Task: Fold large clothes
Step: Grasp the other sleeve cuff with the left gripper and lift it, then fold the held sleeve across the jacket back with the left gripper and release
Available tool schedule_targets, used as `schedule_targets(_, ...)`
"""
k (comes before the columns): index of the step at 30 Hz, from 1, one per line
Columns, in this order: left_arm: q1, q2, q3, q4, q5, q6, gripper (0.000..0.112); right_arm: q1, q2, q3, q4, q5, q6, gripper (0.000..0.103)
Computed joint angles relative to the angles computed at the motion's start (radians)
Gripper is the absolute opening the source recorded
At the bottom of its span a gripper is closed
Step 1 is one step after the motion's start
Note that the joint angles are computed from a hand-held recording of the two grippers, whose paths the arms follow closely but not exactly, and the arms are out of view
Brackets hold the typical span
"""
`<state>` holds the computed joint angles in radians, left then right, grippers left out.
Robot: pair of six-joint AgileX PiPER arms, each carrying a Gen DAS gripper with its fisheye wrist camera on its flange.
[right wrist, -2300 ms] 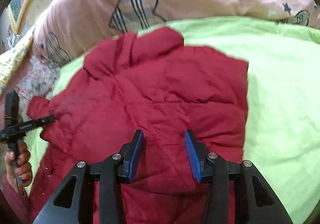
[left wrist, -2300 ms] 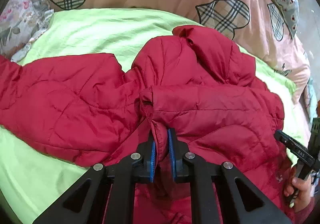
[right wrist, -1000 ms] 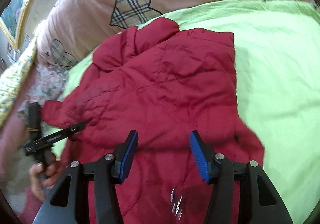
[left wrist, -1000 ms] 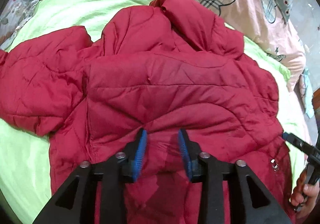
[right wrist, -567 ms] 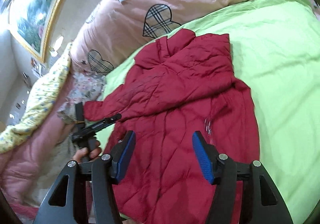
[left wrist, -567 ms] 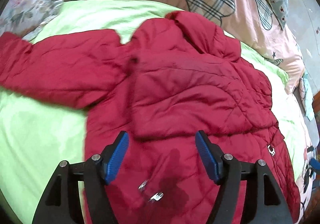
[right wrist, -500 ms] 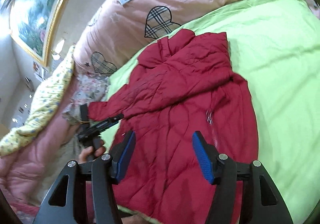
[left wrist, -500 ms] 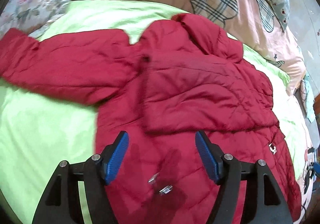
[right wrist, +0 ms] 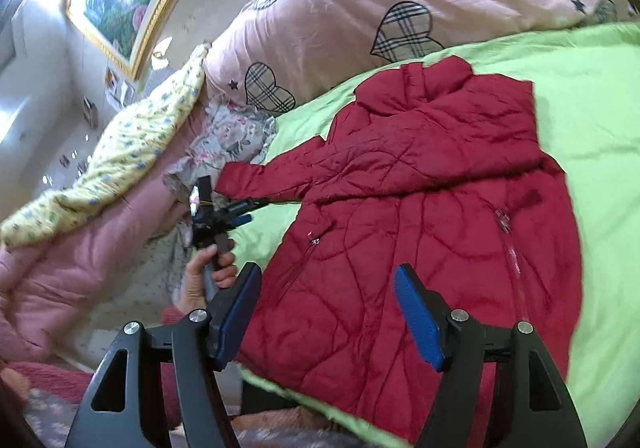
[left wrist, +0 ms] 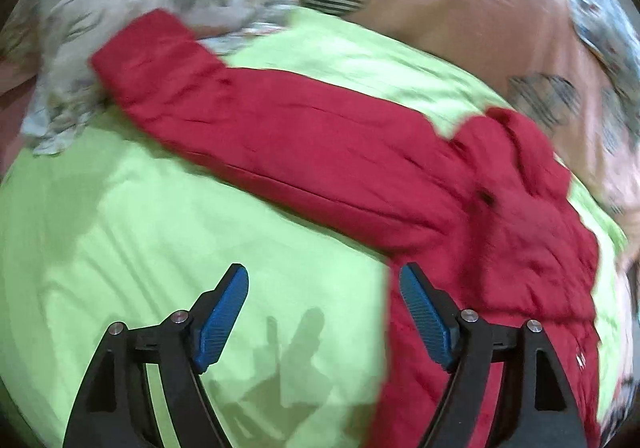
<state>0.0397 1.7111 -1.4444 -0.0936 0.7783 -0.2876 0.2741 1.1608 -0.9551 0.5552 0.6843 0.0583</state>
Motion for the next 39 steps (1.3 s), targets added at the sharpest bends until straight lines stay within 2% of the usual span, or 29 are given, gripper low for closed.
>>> schedule_targets(3,0.065,0.045,-0.040,0.063,0.000,-0.078,0.079,0.065,0.091,-0.033,-0.103,-0.076,0.039,0.071)
schedule_targets(7,0.155,0.139,-0.123,0.172,0.003,-0.222,0.079,0.070,0.162,-0.045,-0.093,-0.118,-0.017,0.071)
schedule_targets(13,0.239,0.320,-0.355,0.171,0.056,-0.256,0.079,0.038,0.226,-0.044,-0.057,-0.133,-0.080,0.071)
schedule_targets(18,0.260,0.394,-0.483,0.185,0.075,-0.284,0.076,0.004,0.249,-0.040,-0.061,-0.128,-0.086,0.071)
schedule_targets(19,0.266,0.397,-0.495,0.162,0.076,-0.265,0.059,-0.006,0.248,-0.034,-0.056,-0.132,-0.093,0.071)
schedule_targets(20,0.274,0.398,-0.499,0.117,0.071,-0.226,0.030,-0.011,0.249,-0.031,-0.061,-0.135,-0.089,0.071)
schedule_targets(22,0.272,0.358,-0.439,0.080,0.035,-0.191,0.014,-0.029,0.250,-0.017,-0.046,-0.146,-0.109,0.071)
schedule_targets(23,0.259,0.321,-0.389,0.092,-0.003,-0.190,0.012,-0.037,0.254,-0.015,-0.037,-0.146,-0.119,0.071)
schedule_targets(28,0.155,0.121,-0.185,0.138,-0.124,-0.173,0.008,-0.058,0.267,-0.007,0.007,-0.155,-0.172,0.071)
schedule_targets(32,0.044,-0.036,-0.052,0.135,-0.183,-0.167,0.008,-0.083,0.279,-0.020,0.064,-0.141,-0.246,0.071)
schedule_targets(39,-0.187,-0.206,0.090,0.156,-0.225,-0.182,0.008,-0.110,0.308,-0.032,0.077,-0.153,-0.274,0.071)
